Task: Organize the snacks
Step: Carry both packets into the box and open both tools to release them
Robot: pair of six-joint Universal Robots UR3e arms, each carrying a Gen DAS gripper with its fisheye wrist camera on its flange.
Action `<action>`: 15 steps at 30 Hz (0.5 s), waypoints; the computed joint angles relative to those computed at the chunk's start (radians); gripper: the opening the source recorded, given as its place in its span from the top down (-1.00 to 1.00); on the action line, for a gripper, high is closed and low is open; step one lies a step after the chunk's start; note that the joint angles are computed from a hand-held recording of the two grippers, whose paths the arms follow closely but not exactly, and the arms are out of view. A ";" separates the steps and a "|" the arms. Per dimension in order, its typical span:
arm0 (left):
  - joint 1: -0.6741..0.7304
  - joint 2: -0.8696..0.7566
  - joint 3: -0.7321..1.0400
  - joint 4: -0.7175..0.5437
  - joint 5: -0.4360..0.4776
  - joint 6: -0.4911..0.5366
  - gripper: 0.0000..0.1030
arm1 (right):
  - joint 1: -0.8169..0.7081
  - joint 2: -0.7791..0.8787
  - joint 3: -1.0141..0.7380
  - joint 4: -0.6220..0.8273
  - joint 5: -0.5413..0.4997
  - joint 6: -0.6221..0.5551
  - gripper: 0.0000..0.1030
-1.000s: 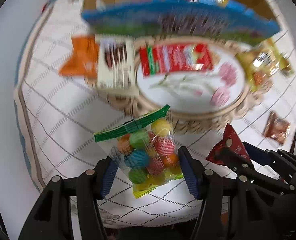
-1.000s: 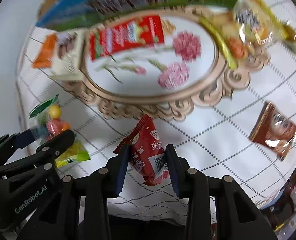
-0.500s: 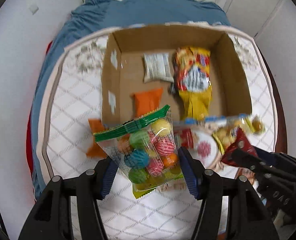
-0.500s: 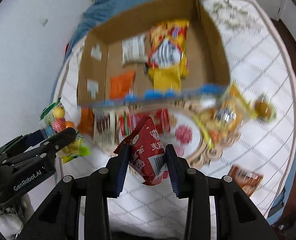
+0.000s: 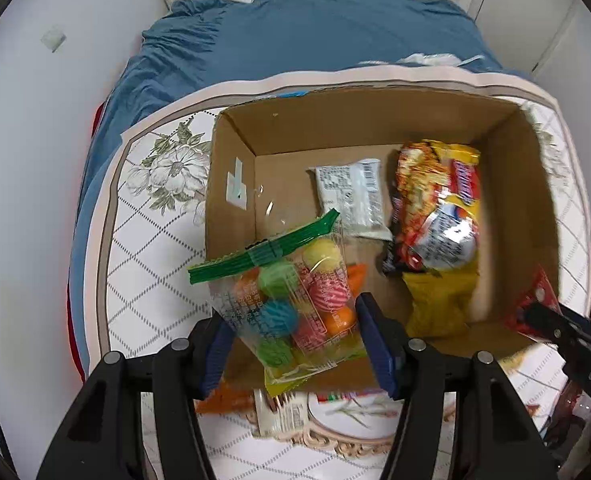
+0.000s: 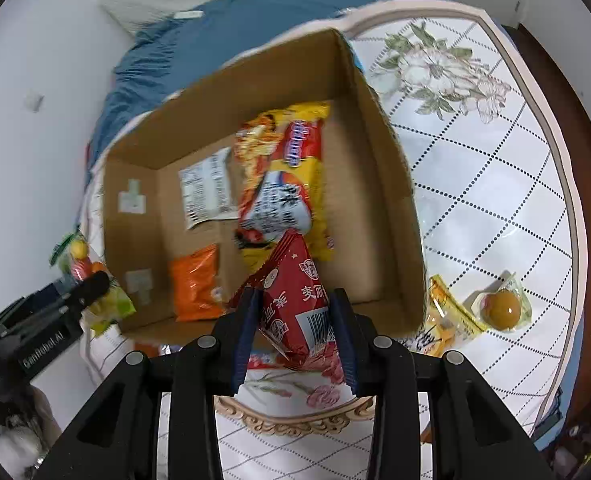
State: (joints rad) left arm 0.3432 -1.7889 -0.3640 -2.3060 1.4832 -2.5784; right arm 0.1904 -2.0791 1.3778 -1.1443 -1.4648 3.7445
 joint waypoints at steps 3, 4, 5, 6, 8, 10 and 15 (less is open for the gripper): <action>-0.045 -0.030 -0.064 0.083 0.041 -0.034 -0.10 | -0.059 -0.013 0.063 -0.012 0.018 -0.035 0.23; -0.062 -0.031 -0.107 0.127 0.061 -0.040 -0.10 | -0.060 -0.015 0.066 -0.014 0.018 -0.035 0.23; -0.074 -0.035 -0.135 0.158 0.075 -0.045 -0.10 | -0.075 -0.017 0.084 -0.019 0.021 -0.044 0.23; -0.082 -0.041 -0.158 0.181 0.082 -0.050 -0.10 | -0.097 -0.017 0.114 -0.031 0.023 -0.057 0.23; -0.093 -0.047 -0.207 0.233 0.098 -0.035 -0.10 | -0.113 -0.012 0.139 -0.046 0.019 -0.066 0.23; -0.099 -0.070 -0.218 0.252 0.102 -0.044 -0.11 | -0.115 -0.007 0.146 -0.052 0.015 -0.067 0.23; -0.079 -0.194 -0.072 0.141 0.069 -0.087 -0.14 | -0.139 0.031 0.173 -0.061 -0.004 -0.069 -0.21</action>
